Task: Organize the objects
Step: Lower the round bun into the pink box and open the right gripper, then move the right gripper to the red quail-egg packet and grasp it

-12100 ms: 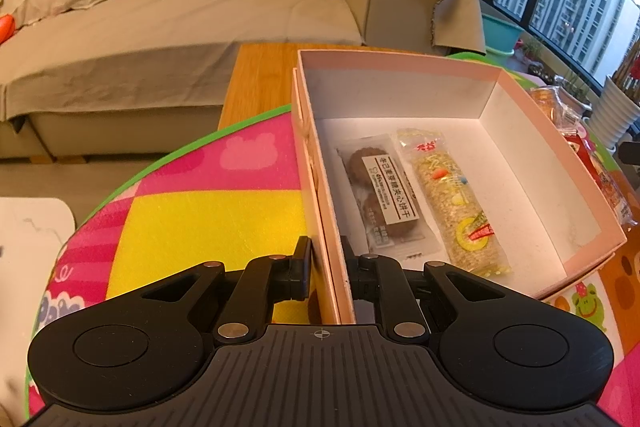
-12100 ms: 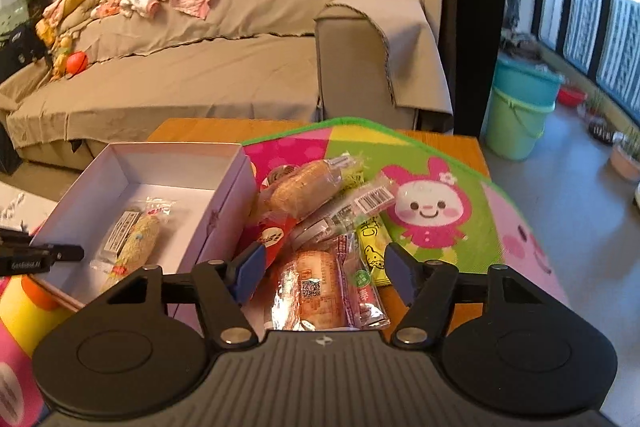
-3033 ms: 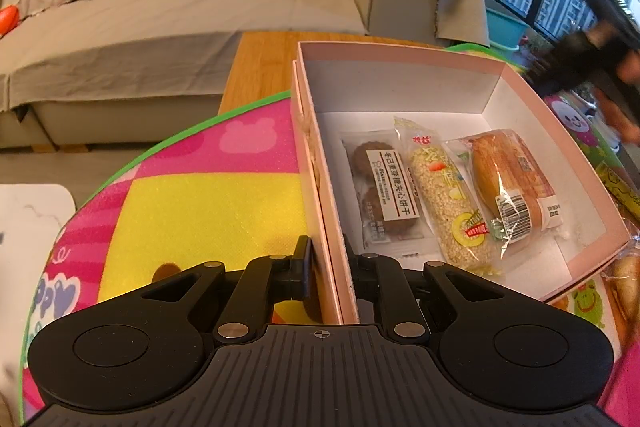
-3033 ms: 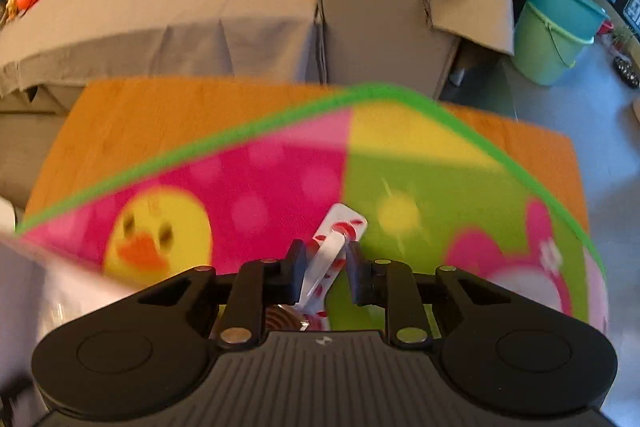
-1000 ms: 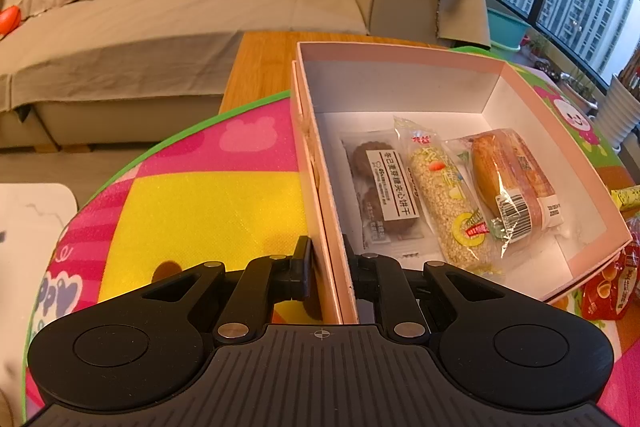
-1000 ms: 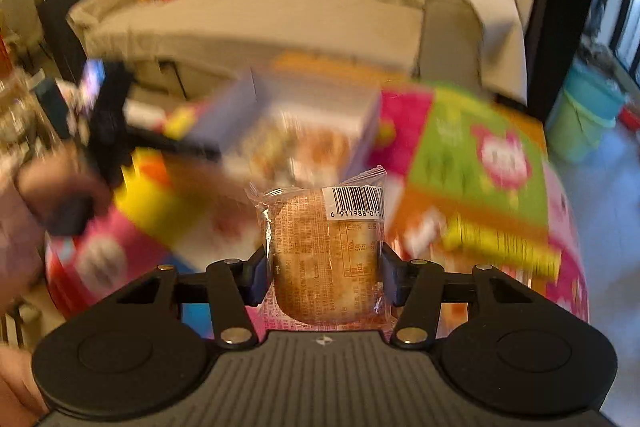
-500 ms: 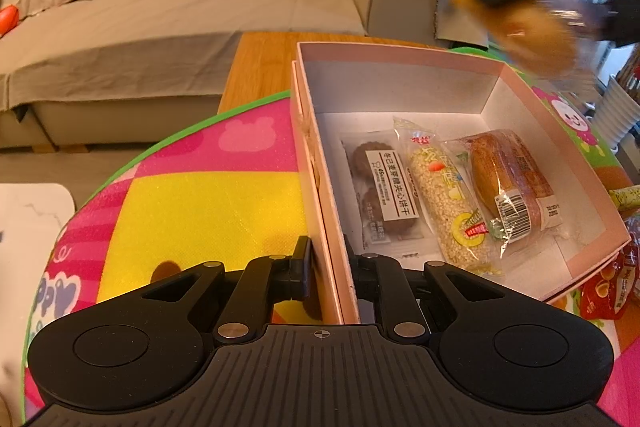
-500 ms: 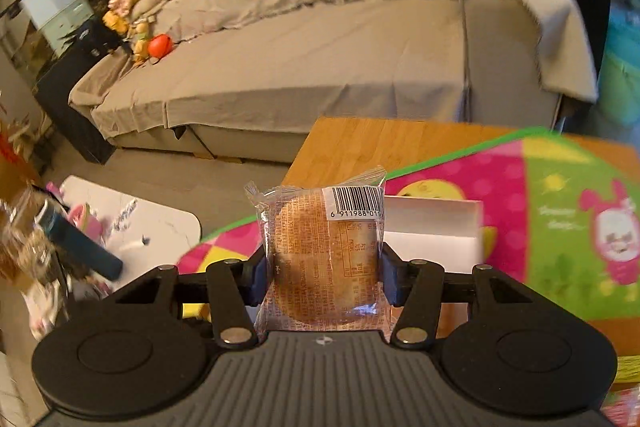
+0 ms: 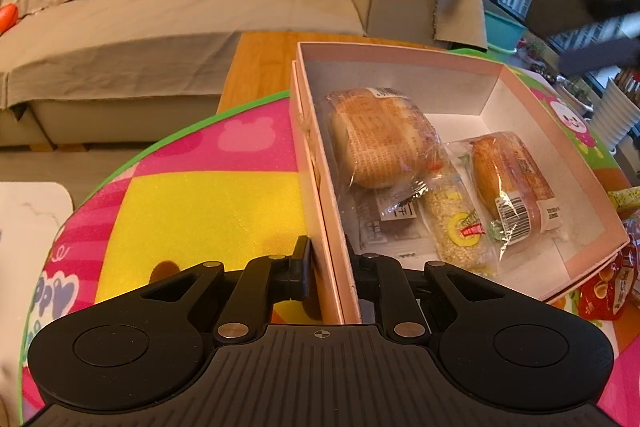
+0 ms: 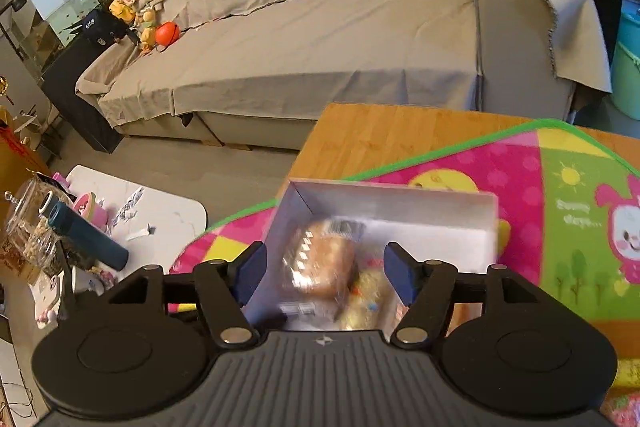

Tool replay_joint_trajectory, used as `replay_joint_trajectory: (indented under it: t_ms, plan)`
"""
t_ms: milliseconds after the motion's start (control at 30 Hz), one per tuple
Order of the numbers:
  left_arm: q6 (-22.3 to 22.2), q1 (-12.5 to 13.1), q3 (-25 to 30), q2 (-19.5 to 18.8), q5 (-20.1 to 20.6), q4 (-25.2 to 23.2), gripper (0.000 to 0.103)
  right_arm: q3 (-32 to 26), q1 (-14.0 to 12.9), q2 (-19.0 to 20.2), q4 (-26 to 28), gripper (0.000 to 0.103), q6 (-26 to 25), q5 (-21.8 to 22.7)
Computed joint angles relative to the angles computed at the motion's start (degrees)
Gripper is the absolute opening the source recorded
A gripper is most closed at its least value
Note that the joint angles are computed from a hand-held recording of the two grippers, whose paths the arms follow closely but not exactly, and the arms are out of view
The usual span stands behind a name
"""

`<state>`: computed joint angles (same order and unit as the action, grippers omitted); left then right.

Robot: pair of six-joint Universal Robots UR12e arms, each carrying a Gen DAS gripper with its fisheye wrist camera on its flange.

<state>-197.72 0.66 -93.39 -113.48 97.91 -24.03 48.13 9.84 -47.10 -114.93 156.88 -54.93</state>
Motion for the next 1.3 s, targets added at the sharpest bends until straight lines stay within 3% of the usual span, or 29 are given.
replay_joint_trajectory:
  t_ms: [200, 300, 467, 567, 967, 1100, 1200, 1300]
  plan:
    - [0.0, 0.0, 0.0, 0.0, 0.0, 0.0, 0.015, 5.3, -2.8, -3.2, 1.1, 0.071, -0.6, 0.6]
    - [0.1, 0.0, 0.0, 0.0, 0.0, -0.1, 0.015, 11.0, -4.3, -6.1, -4.4, 0.076, -1.0, 0.3]
    - [0.2, 0.0, 0.0, 0.1, 0.0, -0.3, 0.015, 20.5, -5.8, -10.8, -15.5, 0.076, -2.2, -7.5]
    - [0.3, 0.0, 0.0, 0.1, 0.0, -0.2, 0.015, 23.9, -6.7, -12.6, -16.9, 0.076, -3.8, -11.0]
    - [0.4, 0.0, 0.0, 0.1, 0.0, -0.2, 0.015, 20.6, -9.5, -10.4, 0.0, 0.076, 4.1, -4.6]
    - [0.4, 0.0, 0.0, 0.1, 0.0, -0.2, 0.015, 22.4, -9.0, -11.3, -4.7, 0.077, 3.8, -8.1]
    - [0.4, 0.0, 0.0, 0.1, 0.0, -0.2, 0.015, 25.0, -8.1, -12.5, -12.0, 0.078, 0.7, -14.1]
    - [0.4, 0.0, 0.0, 0.1, 0.0, -0.2, 0.015, 26.3, -8.0, -13.0, -14.7, 0.078, -2.7, -16.1]
